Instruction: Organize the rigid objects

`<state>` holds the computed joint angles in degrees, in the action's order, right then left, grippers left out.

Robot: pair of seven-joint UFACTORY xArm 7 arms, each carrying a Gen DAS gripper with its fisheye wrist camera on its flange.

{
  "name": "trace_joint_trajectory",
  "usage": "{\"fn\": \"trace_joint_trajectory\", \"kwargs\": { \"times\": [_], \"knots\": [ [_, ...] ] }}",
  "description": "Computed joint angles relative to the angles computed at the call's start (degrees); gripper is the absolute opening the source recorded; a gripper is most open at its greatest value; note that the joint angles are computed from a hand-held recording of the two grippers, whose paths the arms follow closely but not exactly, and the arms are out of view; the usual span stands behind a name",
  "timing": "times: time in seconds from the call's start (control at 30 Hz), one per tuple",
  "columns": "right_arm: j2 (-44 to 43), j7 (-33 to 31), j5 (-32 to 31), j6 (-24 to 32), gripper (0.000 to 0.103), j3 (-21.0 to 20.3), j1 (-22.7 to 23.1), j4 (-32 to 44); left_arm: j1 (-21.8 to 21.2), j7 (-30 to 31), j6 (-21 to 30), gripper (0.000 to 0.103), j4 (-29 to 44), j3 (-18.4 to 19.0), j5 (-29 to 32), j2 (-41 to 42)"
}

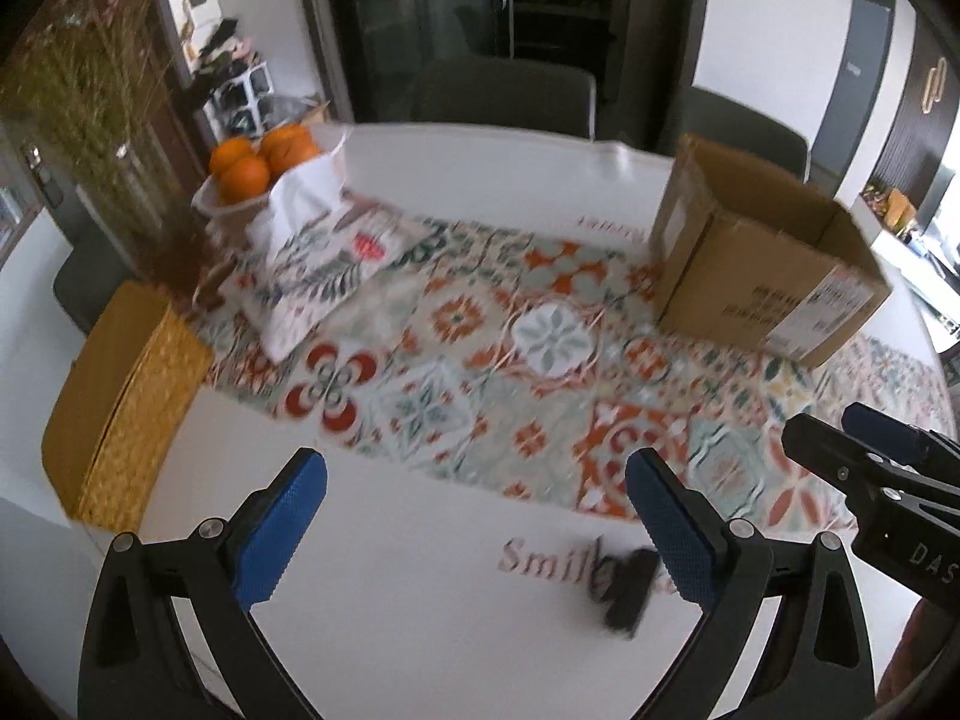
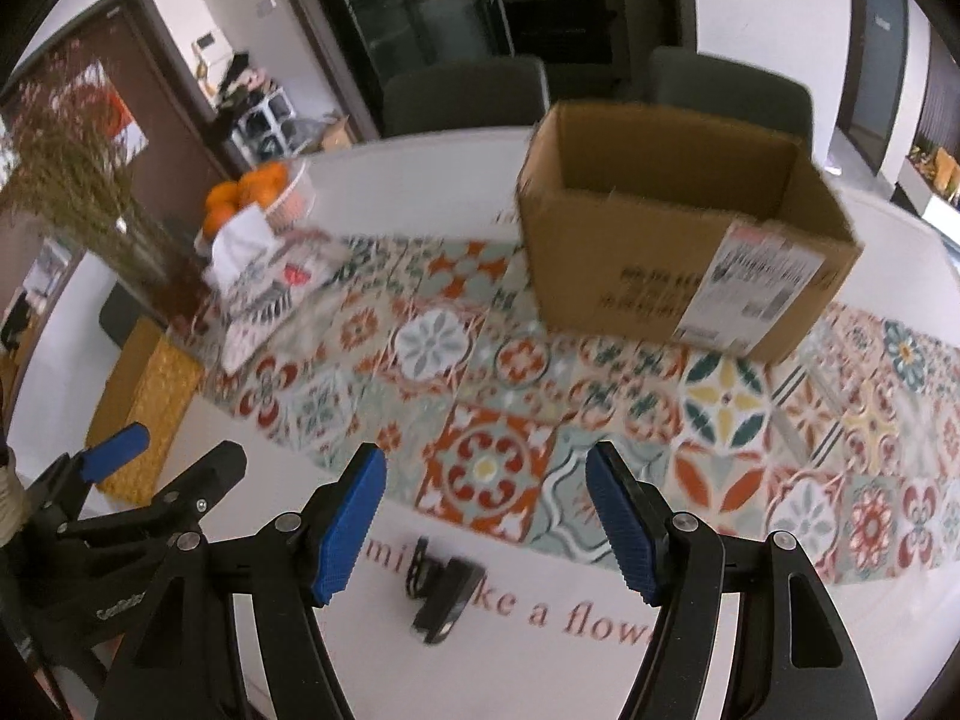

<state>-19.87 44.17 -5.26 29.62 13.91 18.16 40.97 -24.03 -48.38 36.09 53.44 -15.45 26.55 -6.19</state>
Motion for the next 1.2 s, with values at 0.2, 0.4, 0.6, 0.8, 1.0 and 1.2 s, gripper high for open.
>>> {"fn": "trace_joint_trajectory", "kwargs": {
  "times": [0.2,0.4,0.6,0.8,1.0,1.2],
  "knots": [
    [4.6,-2.5,5.1,-0.1,0.069,-0.7,3.5,0.2,0.6,1.2,0.6,0.102,-4.5,0.6,-2.4,-1.2],
    [9.0,-5.1,9.9,-0.8,0.069,-1.2,6.0,0.2,1.2,2.1,1.1,0.102,-7.6,0.8,-3.7,-1.6],
    [12.7,-6.3,12.5,-0.8,0.069,-1.0,7.3,0.9,1.7,2.5,1.3,0.102,-9.9,1.3,-4.7,-1.0],
    [17.8,-9.0,18.0,-0.8,0.069,-0.9,8.6,2.4,2.2,2.9,1.7,0.101,-11.5,1.9,-5.8,-0.1],
    [21.1,-7.2,17.3,-1.2,0.069,-0.5,8.7,3.2,2.1,3.1,2.1,0.101,-12.2,2.3,-7.0,1.5],
    [21.9,-1.2,7.8,-0.4,0.052,-0.4,9.5,4.1,1.9,4.2,1.8,0.101,-12.3,2.9,-9.0,2.5]
  ]
}}
